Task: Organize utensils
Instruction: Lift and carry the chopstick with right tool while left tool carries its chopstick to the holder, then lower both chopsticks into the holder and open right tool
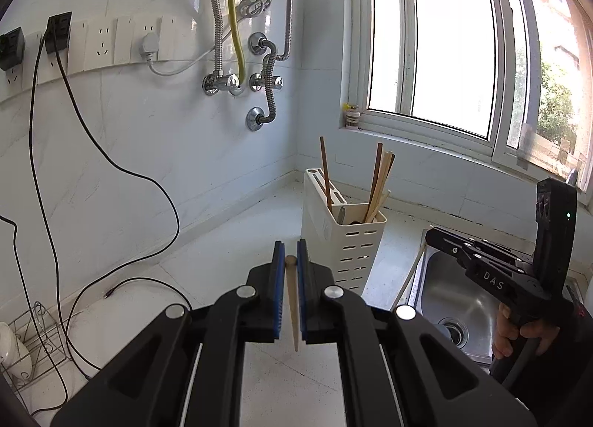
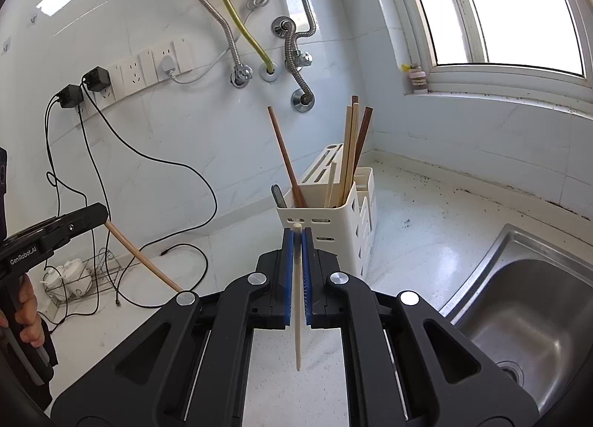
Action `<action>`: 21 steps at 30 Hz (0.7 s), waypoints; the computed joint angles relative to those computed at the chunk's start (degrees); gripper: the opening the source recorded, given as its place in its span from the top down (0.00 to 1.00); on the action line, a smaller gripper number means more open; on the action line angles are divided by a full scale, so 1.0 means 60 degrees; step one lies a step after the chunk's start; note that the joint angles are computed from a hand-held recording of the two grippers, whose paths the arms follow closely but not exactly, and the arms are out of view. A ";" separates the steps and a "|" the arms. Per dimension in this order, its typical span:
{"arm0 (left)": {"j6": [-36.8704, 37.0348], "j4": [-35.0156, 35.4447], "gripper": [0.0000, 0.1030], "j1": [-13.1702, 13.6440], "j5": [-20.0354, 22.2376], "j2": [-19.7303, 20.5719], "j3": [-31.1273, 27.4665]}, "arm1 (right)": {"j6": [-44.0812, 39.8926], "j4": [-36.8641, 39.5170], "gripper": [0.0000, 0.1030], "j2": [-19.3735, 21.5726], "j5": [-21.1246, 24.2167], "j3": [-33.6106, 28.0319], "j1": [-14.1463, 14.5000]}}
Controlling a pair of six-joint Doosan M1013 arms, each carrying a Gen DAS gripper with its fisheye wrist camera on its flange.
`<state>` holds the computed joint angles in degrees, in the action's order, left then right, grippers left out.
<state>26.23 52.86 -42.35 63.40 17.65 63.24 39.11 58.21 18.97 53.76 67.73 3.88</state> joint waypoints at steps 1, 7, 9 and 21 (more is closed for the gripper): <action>0.0068 0.0042 0.94 0.0008 -0.0059 0.0017 -0.0063 | -0.0043 0.0030 0.96 0.0009 0.0025 -0.0037 -0.0003; 0.0243 0.0271 0.94 0.0146 -0.0688 0.0157 -0.0573 | -0.0367 0.0383 0.96 0.0064 -0.0049 -0.0342 -0.0033; 0.0376 0.0314 0.94 0.0202 -0.0912 0.0237 -0.0810 | -0.0410 0.0627 0.96 0.0122 -0.0082 -0.0519 -0.0073; 0.0393 0.0249 0.94 0.0620 -0.2420 0.0497 -0.1839 | -0.0839 0.2055 0.96 0.0834 -0.0064 -0.2357 -0.0341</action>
<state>28.58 54.35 -38.63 48.88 20.64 52.21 34.08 70.54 23.98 53.37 53.59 1.83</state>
